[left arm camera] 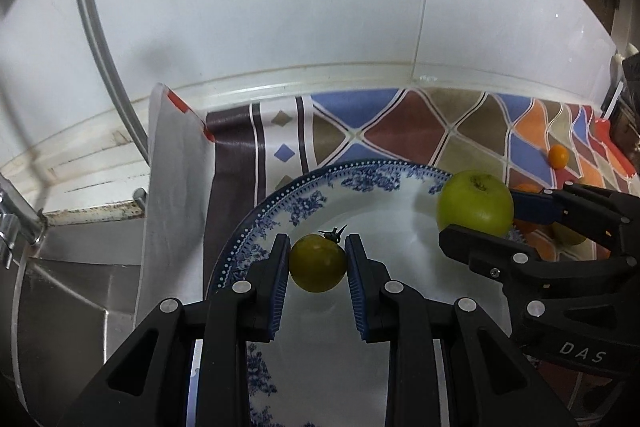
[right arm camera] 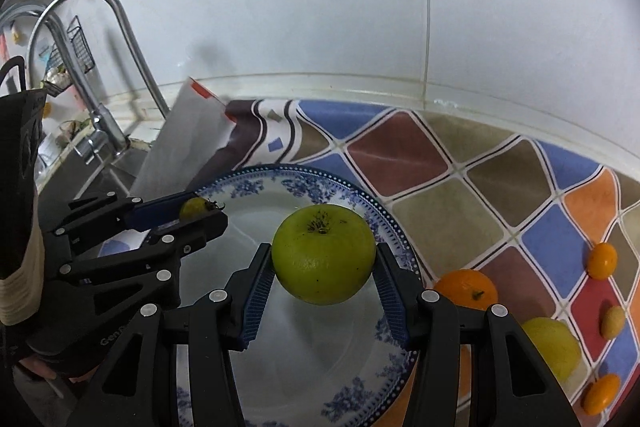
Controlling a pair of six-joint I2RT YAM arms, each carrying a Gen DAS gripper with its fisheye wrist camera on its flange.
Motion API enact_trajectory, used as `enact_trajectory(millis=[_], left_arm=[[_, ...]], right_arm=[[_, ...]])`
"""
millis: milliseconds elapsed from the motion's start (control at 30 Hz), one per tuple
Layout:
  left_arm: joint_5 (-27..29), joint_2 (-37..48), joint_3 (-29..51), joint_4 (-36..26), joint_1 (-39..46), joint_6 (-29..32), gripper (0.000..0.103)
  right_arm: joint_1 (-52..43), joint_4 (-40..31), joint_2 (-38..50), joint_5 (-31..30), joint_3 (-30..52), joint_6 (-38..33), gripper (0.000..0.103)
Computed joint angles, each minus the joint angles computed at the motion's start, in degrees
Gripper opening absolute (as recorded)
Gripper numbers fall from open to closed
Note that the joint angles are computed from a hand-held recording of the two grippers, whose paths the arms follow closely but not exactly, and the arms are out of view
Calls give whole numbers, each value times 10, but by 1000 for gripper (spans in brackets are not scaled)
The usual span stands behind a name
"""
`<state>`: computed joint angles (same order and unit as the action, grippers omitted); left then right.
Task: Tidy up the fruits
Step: 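Open the left tool over the plate while the right tool releases the apple beside it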
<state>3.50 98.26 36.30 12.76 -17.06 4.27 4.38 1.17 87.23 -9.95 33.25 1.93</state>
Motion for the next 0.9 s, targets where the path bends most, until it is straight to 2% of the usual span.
enact_trajectory(millis=[333, 467, 600, 633, 700, 733, 900], left_arm=[[3, 41, 23, 0, 1, 3, 29], [-1, 39, 25, -3, 1, 1, 41], [-18, 7, 11, -4, 1, -3, 54], [-28, -11, 2, -5, 0, -6, 54], [-32, -47, -16, -7, 3, -10, 60], [-39, -59, -21, -9, 1, -14, 62], [-65, -168, -68, -28, -13, -22, 71]], right_arm=[[-2, 16, 43, -6, 11, -3, 51], [-3, 15, 43, -7, 11, -6, 51], [-1, 21, 28, -2, 1, -7, 52], [1, 24, 19, 3, -4, -8, 52], [5, 18, 0, 12, -10, -10, 55], [7, 15, -13, 17, -15, -11, 59], [13, -20, -104, 39, -45, -8, 59]])
